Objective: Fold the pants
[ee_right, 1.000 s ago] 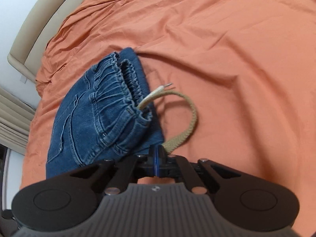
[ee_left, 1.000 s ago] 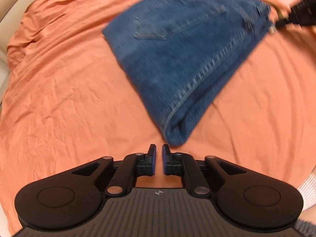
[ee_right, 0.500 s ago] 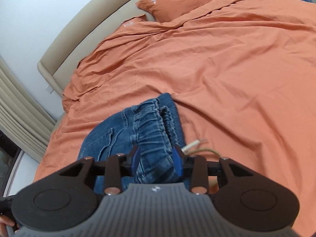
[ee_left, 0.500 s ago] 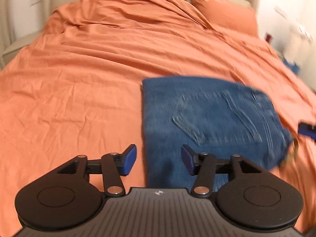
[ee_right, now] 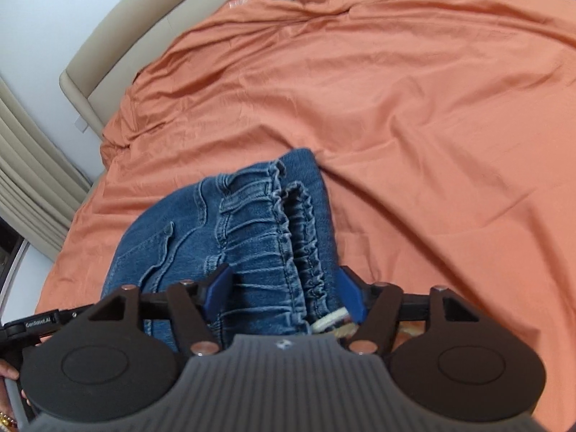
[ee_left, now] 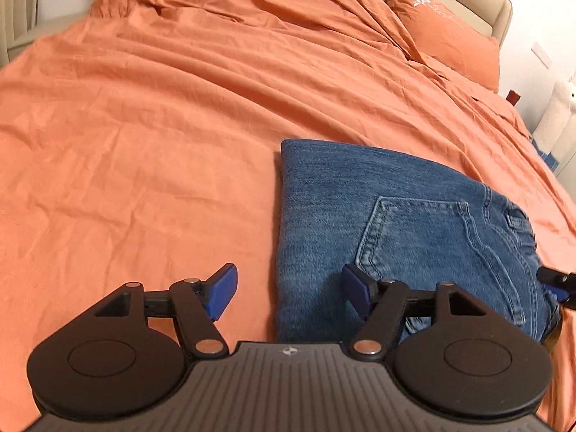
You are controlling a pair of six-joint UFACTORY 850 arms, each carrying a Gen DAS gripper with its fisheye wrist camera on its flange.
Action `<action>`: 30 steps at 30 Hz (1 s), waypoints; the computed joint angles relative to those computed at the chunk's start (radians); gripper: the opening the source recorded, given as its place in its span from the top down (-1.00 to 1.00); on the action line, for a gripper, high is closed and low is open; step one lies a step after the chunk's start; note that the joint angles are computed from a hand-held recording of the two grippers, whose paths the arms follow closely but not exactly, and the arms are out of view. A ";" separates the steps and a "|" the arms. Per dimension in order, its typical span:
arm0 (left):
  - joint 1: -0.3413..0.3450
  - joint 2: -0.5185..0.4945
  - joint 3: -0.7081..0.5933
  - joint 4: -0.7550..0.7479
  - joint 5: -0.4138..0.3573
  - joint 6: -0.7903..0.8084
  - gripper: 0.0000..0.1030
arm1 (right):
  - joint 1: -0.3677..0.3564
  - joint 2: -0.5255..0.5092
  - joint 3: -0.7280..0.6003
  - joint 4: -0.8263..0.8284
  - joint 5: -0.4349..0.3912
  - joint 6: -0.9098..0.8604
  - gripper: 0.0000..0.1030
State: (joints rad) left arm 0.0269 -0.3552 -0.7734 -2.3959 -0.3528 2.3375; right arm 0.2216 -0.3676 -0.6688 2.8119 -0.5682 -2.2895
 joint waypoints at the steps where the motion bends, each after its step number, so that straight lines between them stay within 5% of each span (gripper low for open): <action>1: 0.007 -0.011 -0.008 0.033 -0.009 -0.026 -0.57 | -0.005 -0.012 -0.011 -0.025 0.003 0.021 -0.29; 3: 0.026 -0.035 -0.026 0.135 -0.034 -0.125 -0.60 | -0.020 -0.034 -0.028 -0.073 0.005 0.071 -0.44; 8: 0.084 -0.102 -0.076 0.357 -0.132 -0.364 -0.63 | -0.094 -0.107 -0.062 -0.305 -0.092 0.335 -0.46; 18: 0.146 -0.193 -0.142 0.514 -0.296 -0.548 -0.66 | -0.176 -0.209 -0.103 -0.505 -0.313 0.527 -0.10; 22: 0.140 -0.187 -0.136 0.518 -0.301 -0.538 -0.45 | -0.180 -0.218 -0.105 -0.516 -0.344 0.526 0.07; 24: 0.149 -0.199 -0.145 0.559 -0.338 -0.598 0.04 | -0.181 -0.221 -0.100 -0.509 -0.364 0.526 0.14; 28: 0.150 -0.200 -0.138 0.560 -0.362 -0.624 0.30 | -0.175 -0.213 -0.096 -0.494 -0.359 0.513 0.23; 30: 0.145 -0.184 -0.123 0.526 -0.356 -0.595 0.63 | -0.172 -0.205 -0.089 -0.479 -0.358 0.502 0.30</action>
State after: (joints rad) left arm 0.1716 -0.5396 -0.8963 -1.8701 -0.7086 1.7428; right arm 0.0498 -0.5729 -0.7577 2.3330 -0.9258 -1.7876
